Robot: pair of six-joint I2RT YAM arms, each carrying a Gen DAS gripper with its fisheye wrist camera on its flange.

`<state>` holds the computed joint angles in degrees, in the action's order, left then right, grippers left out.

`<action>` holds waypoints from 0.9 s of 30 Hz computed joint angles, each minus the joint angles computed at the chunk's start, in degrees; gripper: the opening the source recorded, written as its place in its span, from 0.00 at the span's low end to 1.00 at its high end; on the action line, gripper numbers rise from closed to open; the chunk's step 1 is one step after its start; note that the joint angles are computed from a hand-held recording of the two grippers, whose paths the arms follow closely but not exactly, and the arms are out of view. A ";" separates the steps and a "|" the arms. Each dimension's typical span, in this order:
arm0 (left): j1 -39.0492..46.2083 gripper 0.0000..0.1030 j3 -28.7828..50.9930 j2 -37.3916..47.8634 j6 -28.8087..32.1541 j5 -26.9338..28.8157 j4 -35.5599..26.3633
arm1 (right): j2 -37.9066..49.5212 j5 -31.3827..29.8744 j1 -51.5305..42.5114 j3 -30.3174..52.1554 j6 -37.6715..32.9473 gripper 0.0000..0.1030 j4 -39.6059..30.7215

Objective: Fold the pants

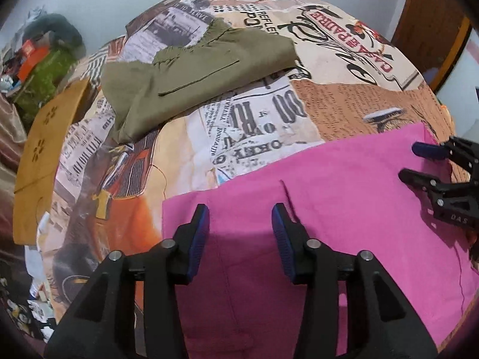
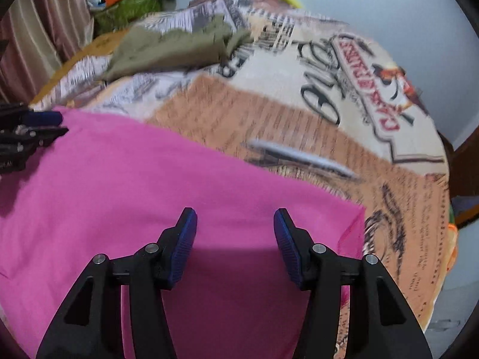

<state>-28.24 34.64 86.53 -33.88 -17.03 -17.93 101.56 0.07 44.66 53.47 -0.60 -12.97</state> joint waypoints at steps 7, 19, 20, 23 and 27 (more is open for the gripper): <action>2.85 0.50 -4.16 -4.05 1.59 0.08 1.07 | -1.58 -0.92 -1.53 -1.18 0.28 0.60 -0.45; 1.12 0.51 -6.63 -18.71 -4.14 -4.33 -8.32 | -13.05 3.37 -2.39 -6.89 2.72 0.62 -4.57; 0.23 0.51 -6.30 -20.80 -5.32 -4.78 -10.16 | -14.61 3.53 -2.08 -7.37 2.94 0.62 -4.99; -3.36 0.51 -4.49 -24.93 -8.21 -7.47 -15.70 | -19.83 4.78 -0.38 -8.68 3.31 0.62 -6.74; -11.18 0.52 -1.20 -29.44 -14.24 -12.60 -24.61 | -26.87 8.12 3.02 -9.96 4.40 0.62 -9.32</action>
